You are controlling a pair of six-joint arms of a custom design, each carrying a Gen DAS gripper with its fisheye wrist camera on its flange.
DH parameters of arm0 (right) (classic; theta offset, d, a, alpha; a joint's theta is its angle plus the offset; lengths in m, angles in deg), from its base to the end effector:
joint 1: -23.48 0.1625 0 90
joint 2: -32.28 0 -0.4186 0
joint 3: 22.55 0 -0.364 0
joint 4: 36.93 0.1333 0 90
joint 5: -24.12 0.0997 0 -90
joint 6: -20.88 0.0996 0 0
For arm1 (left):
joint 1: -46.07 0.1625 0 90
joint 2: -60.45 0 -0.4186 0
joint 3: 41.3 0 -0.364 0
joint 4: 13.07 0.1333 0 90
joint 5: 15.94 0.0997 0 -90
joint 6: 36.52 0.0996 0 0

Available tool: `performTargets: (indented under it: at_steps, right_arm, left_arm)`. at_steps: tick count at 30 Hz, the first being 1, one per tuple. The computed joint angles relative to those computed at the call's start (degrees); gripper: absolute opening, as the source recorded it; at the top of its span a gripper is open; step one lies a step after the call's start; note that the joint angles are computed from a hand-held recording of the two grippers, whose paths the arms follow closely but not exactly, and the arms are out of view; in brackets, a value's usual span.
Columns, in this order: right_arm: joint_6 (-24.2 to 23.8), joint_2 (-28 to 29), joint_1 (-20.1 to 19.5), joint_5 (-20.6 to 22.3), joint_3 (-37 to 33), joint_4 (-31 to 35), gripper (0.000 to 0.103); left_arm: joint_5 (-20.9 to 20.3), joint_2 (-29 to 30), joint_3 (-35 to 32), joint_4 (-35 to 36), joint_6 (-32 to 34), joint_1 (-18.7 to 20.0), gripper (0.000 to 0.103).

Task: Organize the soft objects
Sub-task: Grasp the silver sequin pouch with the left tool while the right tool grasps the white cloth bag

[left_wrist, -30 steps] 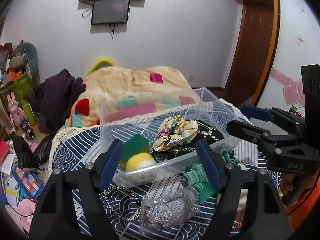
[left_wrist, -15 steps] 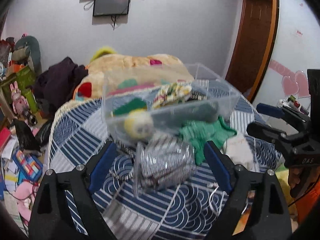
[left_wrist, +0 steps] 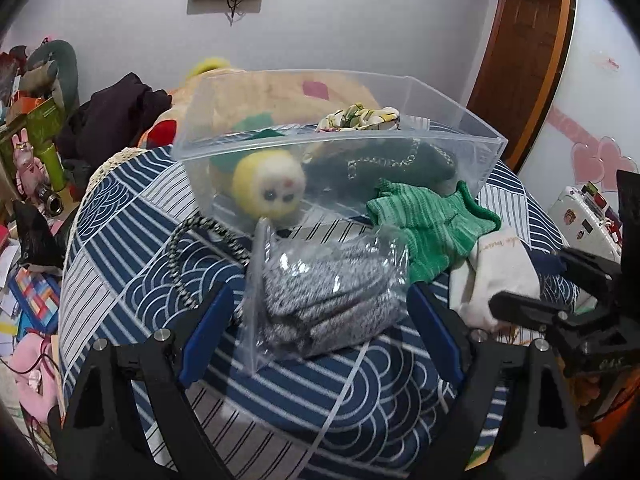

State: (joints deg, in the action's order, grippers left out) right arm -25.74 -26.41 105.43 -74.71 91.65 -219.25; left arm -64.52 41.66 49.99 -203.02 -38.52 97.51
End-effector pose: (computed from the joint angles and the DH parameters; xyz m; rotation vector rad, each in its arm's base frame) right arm 0.0381 -0.5734 0.2011 0.8052 -2.5059 0.6845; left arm -0.2361 -0.6157 -0.0701 0.5604 2.4267 -0.8932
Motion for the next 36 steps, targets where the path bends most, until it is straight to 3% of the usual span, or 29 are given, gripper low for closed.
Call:
performTargets:
  at_steps: [5,10,15,18,25,36]
  right_arm:
    - [-1.44,-0.54,-0.07,1.40,1.02,-0.94,0.041]
    - [-0.77,-1.48,-0.37,3.22,2.15,-2.01,0.025]
    - [-1.35,-2.73,-0.57,4.18,3.12,-3.03,0.024]
    - [-1.36,-3.97,-0.68,5.00,3.62,-3.32,0.024]
    - [-1.35,-5.92,-0.37,5.93,4.29,-5.20,0.024]
    - [-0.67,-7.70,1.05,9.57,3.63,-9.53,0.024]
  left_arm:
    - [-0.76,1.27,-1.51,0.44,-0.33,0.21,0.075]
    - [0.75,2.06,-0.78,-2.12,2.43,-0.59,0.061]
    - [0.62,1.46,1.19,-5.09,2.59,-0.88,0.046]
    - [-0.16,0.34,2.71,-6.04,2.00,-0.90,0.042]
    - [-0.16,-1.76,6.31,-9.82,1.87,-2.08,0.042]
    - [0.41,-3.48,6.23,-16.78,6.65,-4.09,0.042]
